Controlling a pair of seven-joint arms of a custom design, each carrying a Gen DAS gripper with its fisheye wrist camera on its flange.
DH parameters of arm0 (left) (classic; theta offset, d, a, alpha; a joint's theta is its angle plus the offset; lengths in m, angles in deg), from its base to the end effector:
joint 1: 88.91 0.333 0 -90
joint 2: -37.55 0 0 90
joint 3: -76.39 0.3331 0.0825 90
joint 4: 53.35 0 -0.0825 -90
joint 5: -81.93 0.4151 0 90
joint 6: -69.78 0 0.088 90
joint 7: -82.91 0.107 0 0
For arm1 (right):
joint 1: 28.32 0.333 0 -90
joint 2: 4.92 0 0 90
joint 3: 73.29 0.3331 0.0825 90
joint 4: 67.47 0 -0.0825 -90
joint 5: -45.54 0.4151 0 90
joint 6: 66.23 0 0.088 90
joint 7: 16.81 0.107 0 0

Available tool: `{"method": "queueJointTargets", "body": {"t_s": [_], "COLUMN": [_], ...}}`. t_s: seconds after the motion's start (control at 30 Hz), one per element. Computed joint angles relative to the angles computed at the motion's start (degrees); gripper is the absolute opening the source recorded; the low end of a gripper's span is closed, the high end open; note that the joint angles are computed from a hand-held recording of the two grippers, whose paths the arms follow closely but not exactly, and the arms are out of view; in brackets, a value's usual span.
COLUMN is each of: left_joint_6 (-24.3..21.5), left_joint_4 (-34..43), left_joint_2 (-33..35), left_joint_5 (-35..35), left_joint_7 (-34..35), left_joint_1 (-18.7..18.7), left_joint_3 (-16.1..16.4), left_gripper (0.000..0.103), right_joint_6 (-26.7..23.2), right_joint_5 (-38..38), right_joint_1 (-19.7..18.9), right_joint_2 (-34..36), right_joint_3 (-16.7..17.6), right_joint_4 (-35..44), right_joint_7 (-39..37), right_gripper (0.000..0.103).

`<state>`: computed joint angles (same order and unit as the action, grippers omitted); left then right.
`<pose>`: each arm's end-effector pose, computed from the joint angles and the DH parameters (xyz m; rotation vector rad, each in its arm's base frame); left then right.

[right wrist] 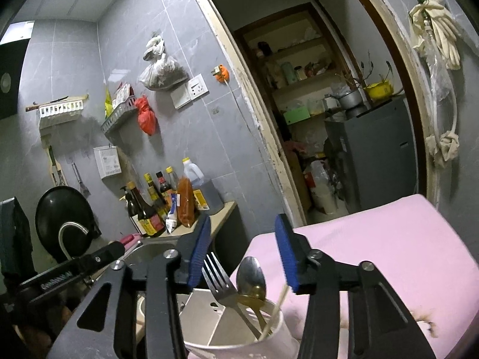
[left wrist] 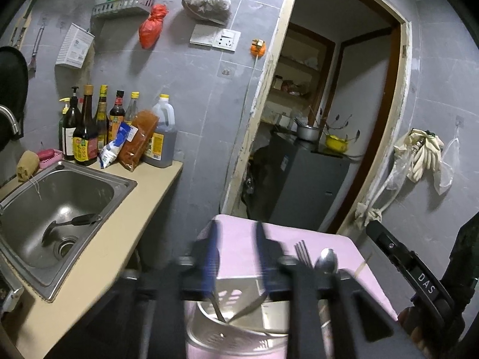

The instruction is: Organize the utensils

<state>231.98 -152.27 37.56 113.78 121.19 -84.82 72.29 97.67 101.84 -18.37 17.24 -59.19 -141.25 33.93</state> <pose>0.6394 -0.0271 0.7060 -1.8410 1.1255 -1.0511 0.7198 0.2227 0.6689 -1.4172 1.1193 -0.3414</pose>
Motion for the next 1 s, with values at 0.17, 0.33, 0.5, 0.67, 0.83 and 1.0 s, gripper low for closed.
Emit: {"method": "queueJointTargets", "body": {"t_s": [0.17,0.33,0.5,0.67,0.83,1.0], "left_joint_6": [-1.14,-3.49,-5.42,-7.95,-9.36,-11.31], "left_joint_4": [0.78,3.39,5.51,7.84,9.04,8.6], "left_joint_2": [-1.35,-1.34,-1.09,-0.5,0.05,-0.42], "left_joint_5": [1.32,1.5,1.82,6.05,8.34,12.84], "left_joint_7": [-2.25,-0.81,-0.31,-1.42,-1.67,-7.31], "left_joint_1": [-0.36,-1.36,-2.47,-3.87,-5.2,-6.37], "left_joint_3": [-0.64,-1.48,-2.1,-2.87,-3.19,-3.66], "left_gripper": [0.061,0.08,0.091,0.101,0.101,0.102], "right_joint_6": [-1.88,-3.01,-4.0,-4.05,-2.29,-2.16], "right_joint_5": [-3.14,-4.8,-7.44,-9.94,-13.86,-16.5], "right_joint_1": [-0.29,-1.19,-1.73,-2.18,-2.14,-2.54], "right_joint_2": [-2.7,-5.04,-6.6,-8.11,-10.56,-12.35], "right_joint_3": [-2.37,-3.92,-5.78,-7.14,-8.83,-10.09], "right_joint_4": [-1.37,-1.94,-2.0,-2.55,-5.77,-8.13], "right_joint_7": [3.06,3.79,5.31,5.86,7.6,9.58], "right_gripper": [0.051,0.062,0.075,0.091,0.101,0.101]}}
